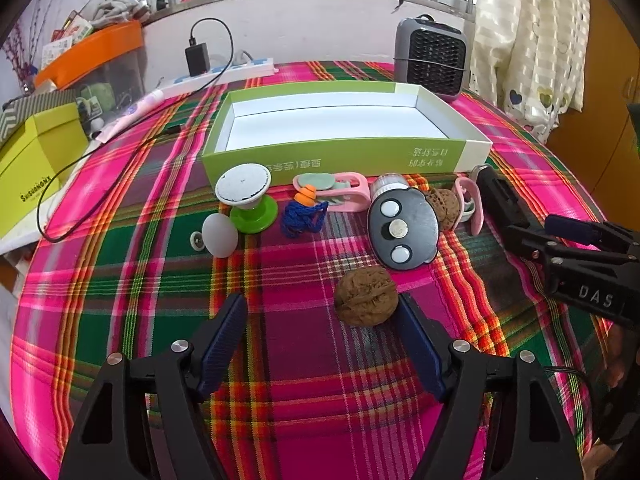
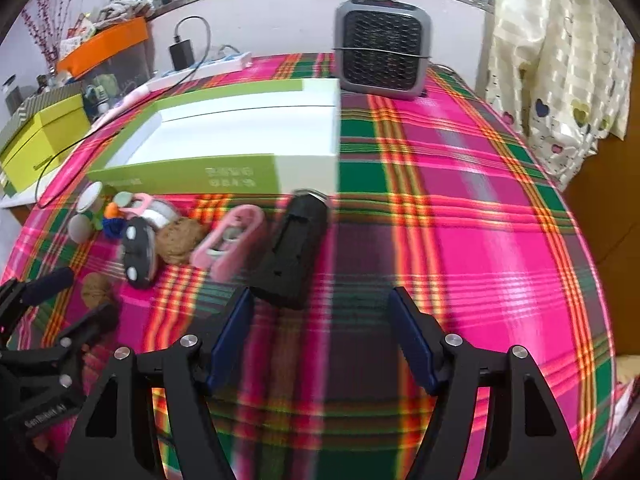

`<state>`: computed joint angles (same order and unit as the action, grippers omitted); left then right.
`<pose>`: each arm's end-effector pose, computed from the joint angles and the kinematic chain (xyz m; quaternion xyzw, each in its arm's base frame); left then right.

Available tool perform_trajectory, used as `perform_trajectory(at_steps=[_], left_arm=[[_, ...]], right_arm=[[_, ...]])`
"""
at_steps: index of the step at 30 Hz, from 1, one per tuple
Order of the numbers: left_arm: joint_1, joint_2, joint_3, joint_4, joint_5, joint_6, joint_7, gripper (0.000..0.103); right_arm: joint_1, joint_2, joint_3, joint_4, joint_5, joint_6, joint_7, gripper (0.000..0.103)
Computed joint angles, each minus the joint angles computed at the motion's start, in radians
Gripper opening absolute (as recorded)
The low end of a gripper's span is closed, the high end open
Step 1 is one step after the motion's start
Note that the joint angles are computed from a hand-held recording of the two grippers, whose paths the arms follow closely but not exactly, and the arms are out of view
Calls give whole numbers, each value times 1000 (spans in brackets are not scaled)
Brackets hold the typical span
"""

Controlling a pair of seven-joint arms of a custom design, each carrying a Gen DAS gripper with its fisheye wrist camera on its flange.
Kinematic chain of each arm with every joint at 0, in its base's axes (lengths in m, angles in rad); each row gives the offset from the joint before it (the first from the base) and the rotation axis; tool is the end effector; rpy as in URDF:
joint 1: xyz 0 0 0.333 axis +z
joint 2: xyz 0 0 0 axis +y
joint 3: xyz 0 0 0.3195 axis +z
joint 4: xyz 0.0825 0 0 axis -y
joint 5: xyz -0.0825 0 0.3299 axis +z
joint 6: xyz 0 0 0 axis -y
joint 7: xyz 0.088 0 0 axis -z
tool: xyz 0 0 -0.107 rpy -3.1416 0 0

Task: Organize objects
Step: 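Move left tool toward the walnut while right tool moves toward the black device, then close left tool on the brown walnut while right tool grasps the black device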

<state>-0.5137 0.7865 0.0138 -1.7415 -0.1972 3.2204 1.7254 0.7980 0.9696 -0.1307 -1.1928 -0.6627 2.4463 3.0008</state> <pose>0.6018 -0.3094 0.2510 -0.4961 0.7994 -0.2893 0.1764 0.5641 0.4866 0.2558 -0.5897 0.7427 -0.2442 0.2025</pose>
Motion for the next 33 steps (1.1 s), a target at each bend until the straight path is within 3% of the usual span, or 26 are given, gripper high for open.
perform_trajectory(at_steps=[8,10,12,17,20,27,33], left_arm=[[-5,1,8,0,-2,3,-9,74],[8,3,-5,2,-1,4,-5,74],[26,3,-26,2,-1,6,1,74],[46,3,-47,2,-3,7,11,73],[42,4,-40,6,-4,5,13,67],[60,10,-58,21,-3,2,22,51],[65,9,-60,24,-4,-2,25,31]], right_arm=[[-15,30,6,52,7,9,-45,63],[-21,51,6,88,19,4,-72,63],[-24,70,8,123,36,-19,-102,55],[-23,87,-6,149,52,-21,-120,53],[-21,87,-14,147,52,-14,-120,43],[-21,90,-18,151,54,-8,-128,32],[-19,91,-20,153,54,-7,-129,29]])
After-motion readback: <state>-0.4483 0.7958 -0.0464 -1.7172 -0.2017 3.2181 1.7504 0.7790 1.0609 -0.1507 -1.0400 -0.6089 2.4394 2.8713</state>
